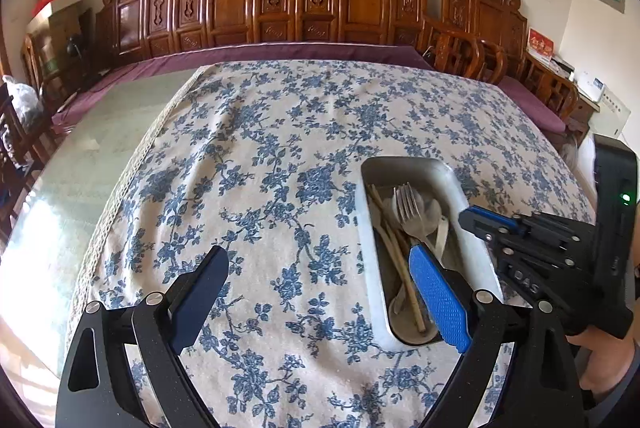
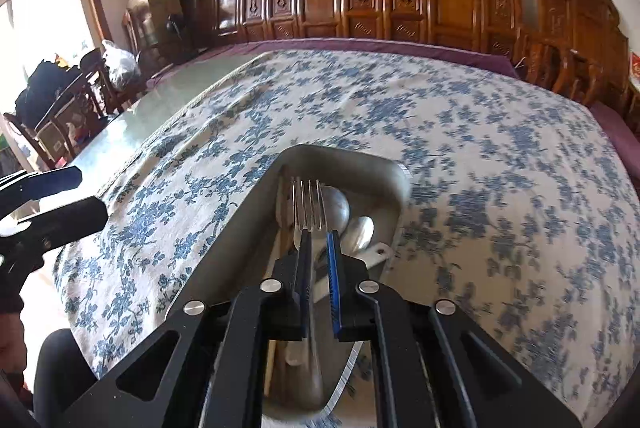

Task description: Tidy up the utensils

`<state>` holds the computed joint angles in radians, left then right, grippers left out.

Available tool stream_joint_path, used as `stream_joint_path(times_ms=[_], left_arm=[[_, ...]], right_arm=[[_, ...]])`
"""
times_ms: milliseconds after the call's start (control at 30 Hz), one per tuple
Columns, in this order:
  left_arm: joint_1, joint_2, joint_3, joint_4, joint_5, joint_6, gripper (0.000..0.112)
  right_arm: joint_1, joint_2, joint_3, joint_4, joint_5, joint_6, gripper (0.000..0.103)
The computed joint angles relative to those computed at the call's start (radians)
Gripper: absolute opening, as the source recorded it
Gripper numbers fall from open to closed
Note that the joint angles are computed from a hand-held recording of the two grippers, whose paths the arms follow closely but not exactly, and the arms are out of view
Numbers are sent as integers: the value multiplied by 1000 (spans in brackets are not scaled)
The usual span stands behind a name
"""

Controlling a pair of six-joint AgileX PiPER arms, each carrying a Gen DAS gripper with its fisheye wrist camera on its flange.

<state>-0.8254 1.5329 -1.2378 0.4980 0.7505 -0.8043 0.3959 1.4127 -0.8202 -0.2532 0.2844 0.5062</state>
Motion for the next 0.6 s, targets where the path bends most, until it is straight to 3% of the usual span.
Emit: stream_joint_path(times_ms=[133,233,300,400,500,600], left_arm=[[-45,-15,6,41,10,-54,88],[-89,-26,12,84,24,-106,94],[-117,-33,14,104,36,-130,94],[-158,-48,18,122,51,-161,95],[-201,-57,14,133,77,-186,95],[-252,-66,12,150,112,-222,95]], right_arm=[[-2,-129,77,-99,24,98,26],[-14,-218,121,-95,52,103,43],[-9,-291,152,-143,92,158,60],[13,-380,184,-219,159,235,77],[43,-481,213,-274,240,301,91],[56,-568,227,-261,314,303,98]])
